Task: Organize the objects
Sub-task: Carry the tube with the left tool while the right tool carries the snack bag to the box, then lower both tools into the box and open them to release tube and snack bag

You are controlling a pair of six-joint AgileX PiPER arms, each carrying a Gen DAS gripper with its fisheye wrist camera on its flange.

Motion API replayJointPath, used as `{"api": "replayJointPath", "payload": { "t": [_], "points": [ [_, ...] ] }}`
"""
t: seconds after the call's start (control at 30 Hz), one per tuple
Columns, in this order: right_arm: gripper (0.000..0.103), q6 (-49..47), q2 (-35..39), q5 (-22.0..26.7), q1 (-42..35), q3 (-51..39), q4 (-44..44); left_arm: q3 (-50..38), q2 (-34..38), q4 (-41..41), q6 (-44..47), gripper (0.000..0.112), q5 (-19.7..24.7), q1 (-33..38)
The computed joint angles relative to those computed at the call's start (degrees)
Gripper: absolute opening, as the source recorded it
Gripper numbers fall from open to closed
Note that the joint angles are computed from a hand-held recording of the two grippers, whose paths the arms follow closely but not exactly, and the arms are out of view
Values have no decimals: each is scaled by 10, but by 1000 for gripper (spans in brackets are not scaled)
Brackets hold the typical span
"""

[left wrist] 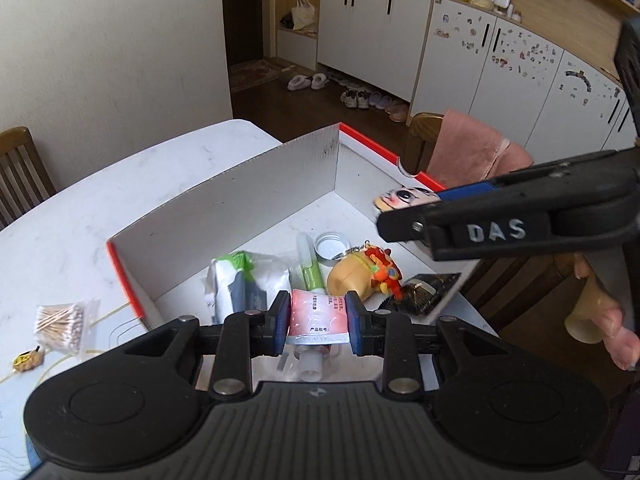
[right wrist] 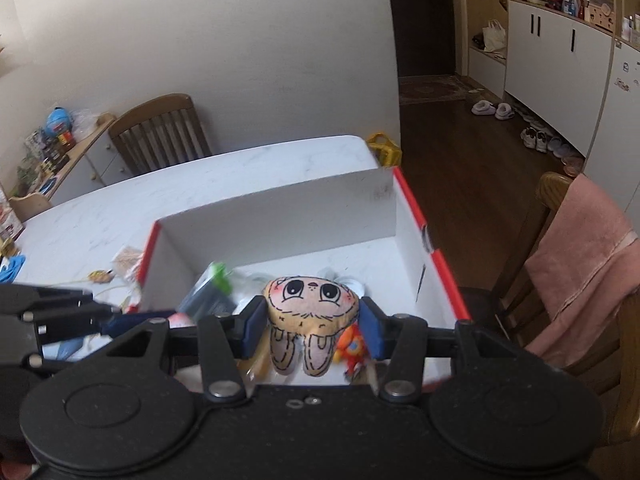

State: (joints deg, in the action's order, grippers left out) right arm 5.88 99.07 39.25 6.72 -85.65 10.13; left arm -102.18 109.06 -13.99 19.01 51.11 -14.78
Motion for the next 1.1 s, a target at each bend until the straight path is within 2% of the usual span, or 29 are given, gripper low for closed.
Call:
{"api": "replayJointPath", "payload": {
  "t": [0.27,0.6,0.87,1.1],
  "points": [
    [49,-2,108,50,-9,-122,-4,-89,80,19,-25,28,25,-10],
    [49,16,243,136,-7,-284,-19,-185,164,42,-37,28,71,-23],
    [49,20,299,192,-2,-361,-31,-259,217,46,-41,28,113,-22],
    [50,15,328,229,-3,-404,-29,-356,271,45,-51,28,175,-20]
  ]
}}
